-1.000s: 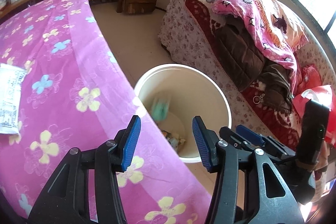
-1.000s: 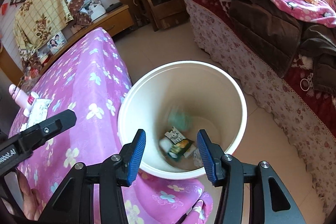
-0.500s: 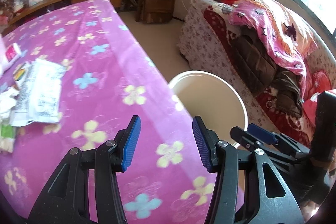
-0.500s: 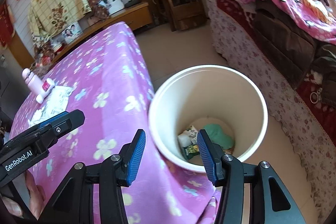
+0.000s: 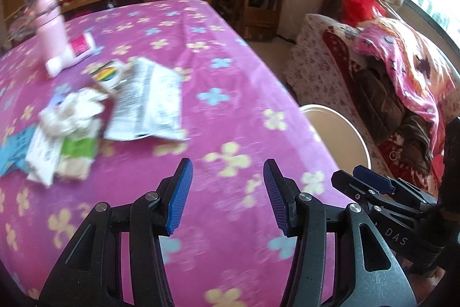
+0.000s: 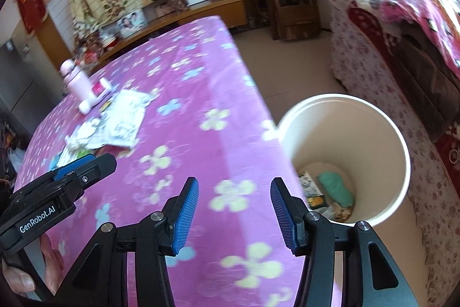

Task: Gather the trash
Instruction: 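Move both tools back over the table toward the remaining trash, then grasp the white tissue with left gripper while right gripper grasps white sachet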

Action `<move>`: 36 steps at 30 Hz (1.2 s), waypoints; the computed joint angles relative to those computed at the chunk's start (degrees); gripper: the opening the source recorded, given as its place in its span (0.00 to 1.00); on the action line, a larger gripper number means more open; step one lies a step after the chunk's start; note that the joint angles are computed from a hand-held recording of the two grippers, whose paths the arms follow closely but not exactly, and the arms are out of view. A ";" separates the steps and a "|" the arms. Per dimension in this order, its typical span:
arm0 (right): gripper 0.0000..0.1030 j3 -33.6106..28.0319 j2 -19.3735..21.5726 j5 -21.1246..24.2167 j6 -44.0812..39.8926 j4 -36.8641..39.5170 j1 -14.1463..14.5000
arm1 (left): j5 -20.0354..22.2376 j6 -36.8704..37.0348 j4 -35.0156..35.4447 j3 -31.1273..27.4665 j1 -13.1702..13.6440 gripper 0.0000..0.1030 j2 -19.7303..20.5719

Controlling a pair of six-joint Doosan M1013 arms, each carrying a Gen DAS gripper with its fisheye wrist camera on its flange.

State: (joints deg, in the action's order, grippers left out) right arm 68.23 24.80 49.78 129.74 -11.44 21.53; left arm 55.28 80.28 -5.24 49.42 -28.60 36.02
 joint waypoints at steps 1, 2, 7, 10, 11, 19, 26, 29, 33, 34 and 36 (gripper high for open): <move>0.49 -0.34 0.26 0.08 -0.40 0.22 0.24 | -0.16 -0.47 0.25 0.62 0.35 0.48 -0.38; 0.49 -1.00 0.72 0.25 -1.25 0.80 0.52 | -0.27 -1.09 0.57 1.35 0.81 0.48 -0.84; 0.50 -4.22 2.90 1.26 -4.69 3.29 1.79 | -0.88 -4.18 2.39 4.21 3.02 0.48 -2.58; 0.54 -6.12 4.15 1.78 -7.01 4.84 2.45 | -1.04 -6.25 3.25 5.26 4.55 0.48 -3.19; 0.55 -6.61 4.49 1.88 -7.69 5.23 2.64 | -0.68 -6.99 3.26 5.18 5.21 0.48 -3.13; 0.55 -10.20 7.03 3.32 -11.84 7.70 3.61 | 1.98 -8.35 3.96 -0.12 7.98 0.60 0.13; 0.56 -13.82 9.23 5.04 -14.02 8.88 3.22 | 9.37 -6.61 9.36 -10.91 7.20 0.60 6.91; 0.61 -15.54 10.22 5.36 -15.30 10.06 2.91 | 11.02 -5.13 10.70 -14.33 6.83 0.60 9.13; 0.64 -18.46 11.94 5.68 -15.91 10.77 2.59 | 12.69 -2.98 7.60 -17.04 7.29 0.33 10.71; 0.66 -19.70 12.71 5.74 -15.94 11.29 2.44 | 13.43 -2.74 6.42 -17.59 7.54 0.26 10.97; 0.70 -21.64 13.98 5.73 -15.20 12.50 2.11 | 12.13 -2.63 4.27 -15.89 8.05 0.21 9.96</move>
